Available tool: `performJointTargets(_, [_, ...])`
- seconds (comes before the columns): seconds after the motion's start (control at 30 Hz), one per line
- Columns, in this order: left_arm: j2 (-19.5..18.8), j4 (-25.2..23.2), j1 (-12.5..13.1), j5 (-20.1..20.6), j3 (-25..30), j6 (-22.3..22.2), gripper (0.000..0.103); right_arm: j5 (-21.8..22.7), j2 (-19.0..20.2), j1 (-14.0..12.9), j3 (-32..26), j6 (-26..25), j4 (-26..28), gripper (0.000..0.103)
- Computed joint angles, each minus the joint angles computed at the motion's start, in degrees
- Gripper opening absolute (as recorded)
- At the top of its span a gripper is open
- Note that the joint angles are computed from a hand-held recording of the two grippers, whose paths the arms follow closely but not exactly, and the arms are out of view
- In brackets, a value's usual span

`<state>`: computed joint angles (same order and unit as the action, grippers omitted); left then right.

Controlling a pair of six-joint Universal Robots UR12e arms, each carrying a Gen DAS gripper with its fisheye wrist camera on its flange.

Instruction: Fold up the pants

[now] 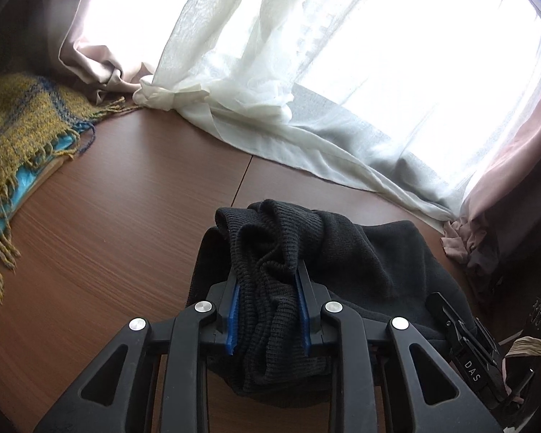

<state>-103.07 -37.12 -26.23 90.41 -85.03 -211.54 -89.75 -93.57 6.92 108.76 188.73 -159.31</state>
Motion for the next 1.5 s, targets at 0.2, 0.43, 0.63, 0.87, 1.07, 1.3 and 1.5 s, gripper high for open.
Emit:
performJointTargets(0.2, [2.1,0.0,6.2,-9.6,-2.5,9.5,0.025,-11.3,3.5,7.6,-2.4,6.8,-2.3,0.039])
performJointTargets(0.43, [1.8,-3.0,12.6,-16.2,-2.3,19.8,0.025,-23.1,10.1,15.3,-9.5,13.7,0.2,0.039])
performJointTargets(0.63, [0.0,-3.8,15.7,-18.2,-1.6,24.9,0.026,-28.7,15.9,18.3,-15.7,12.6,2.7,0.039])
performJointTargets(0.87, [-0.5,-6.1,16.9,-16.7,-2.8,26.9,0.032,-28.6,18.8,19.2,-18.3,14.5,10.3,0.044])
performJointTargets(1.07, [1.5,-4.2,15.5,-7.1,-5.3,31.4,0.051,-34.1,17.5,20.7,-17.7,17.3,15.0,0.066])
performJointTargets(1.3, [3.3,-3.5,14.2,-1.0,-7.0,33.6,0.059,-32.2,16.1,21.1,-16.7,19.3,18.6,0.066])
performJointTargets(1.5, [5.4,-2.0,13.3,3.0,-8.9,32.8,0.059,-31.5,15.0,21.3,-15.8,18.8,18.5,0.066])
